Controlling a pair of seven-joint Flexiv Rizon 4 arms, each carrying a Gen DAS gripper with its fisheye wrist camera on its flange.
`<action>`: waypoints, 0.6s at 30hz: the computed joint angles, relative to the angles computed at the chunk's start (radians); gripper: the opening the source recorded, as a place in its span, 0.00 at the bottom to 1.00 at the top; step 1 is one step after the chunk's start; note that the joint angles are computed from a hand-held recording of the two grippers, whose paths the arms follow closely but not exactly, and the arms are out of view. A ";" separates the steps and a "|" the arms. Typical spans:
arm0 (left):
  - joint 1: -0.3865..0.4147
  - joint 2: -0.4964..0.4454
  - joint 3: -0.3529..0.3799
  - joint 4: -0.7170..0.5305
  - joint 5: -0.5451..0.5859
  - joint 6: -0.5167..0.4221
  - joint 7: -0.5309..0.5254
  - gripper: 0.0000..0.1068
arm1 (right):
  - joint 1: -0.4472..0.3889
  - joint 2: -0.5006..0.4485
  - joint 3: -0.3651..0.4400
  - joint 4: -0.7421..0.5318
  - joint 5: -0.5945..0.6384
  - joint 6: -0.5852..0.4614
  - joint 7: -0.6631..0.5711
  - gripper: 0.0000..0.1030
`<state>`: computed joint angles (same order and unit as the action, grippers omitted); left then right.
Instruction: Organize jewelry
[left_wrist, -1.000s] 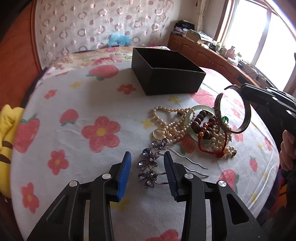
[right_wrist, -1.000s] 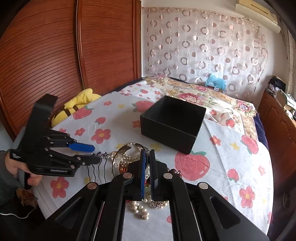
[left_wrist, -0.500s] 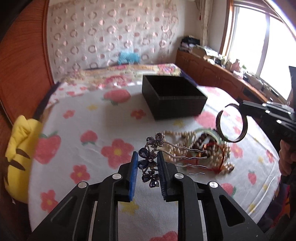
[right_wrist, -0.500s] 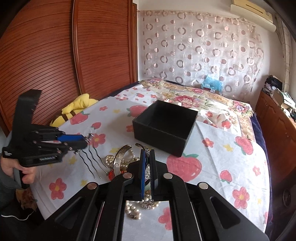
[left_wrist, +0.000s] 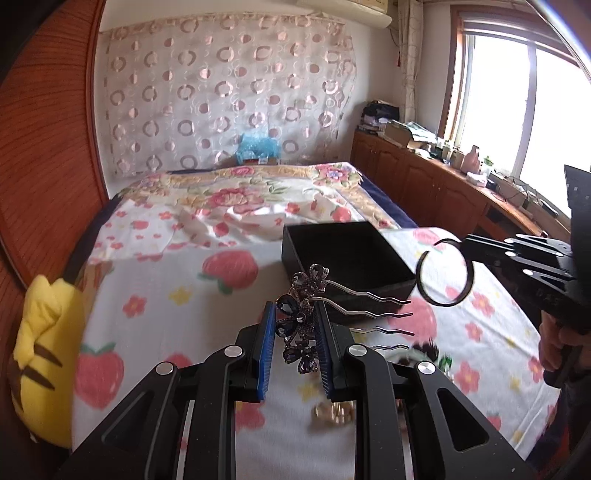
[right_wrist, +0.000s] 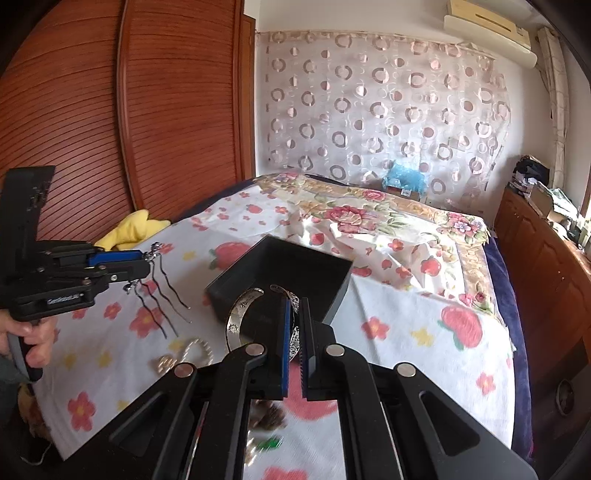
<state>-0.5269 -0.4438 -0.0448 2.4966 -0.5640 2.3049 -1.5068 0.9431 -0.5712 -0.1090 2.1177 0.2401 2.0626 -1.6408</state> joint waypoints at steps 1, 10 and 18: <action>0.007 -0.002 0.002 -0.013 0.003 -0.005 0.003 0.18 | -0.017 -0.012 0.007 -0.022 -0.014 -0.010 0.006 0.05; 0.043 -0.024 0.017 -0.092 0.003 -0.044 0.029 0.18 | -0.214 -0.139 0.133 -0.198 -0.239 -0.112 0.114 0.05; 0.046 -0.071 0.034 -0.178 -0.013 -0.115 0.078 0.18 | -0.324 -0.196 0.217 -0.245 -0.424 -0.139 0.188 0.18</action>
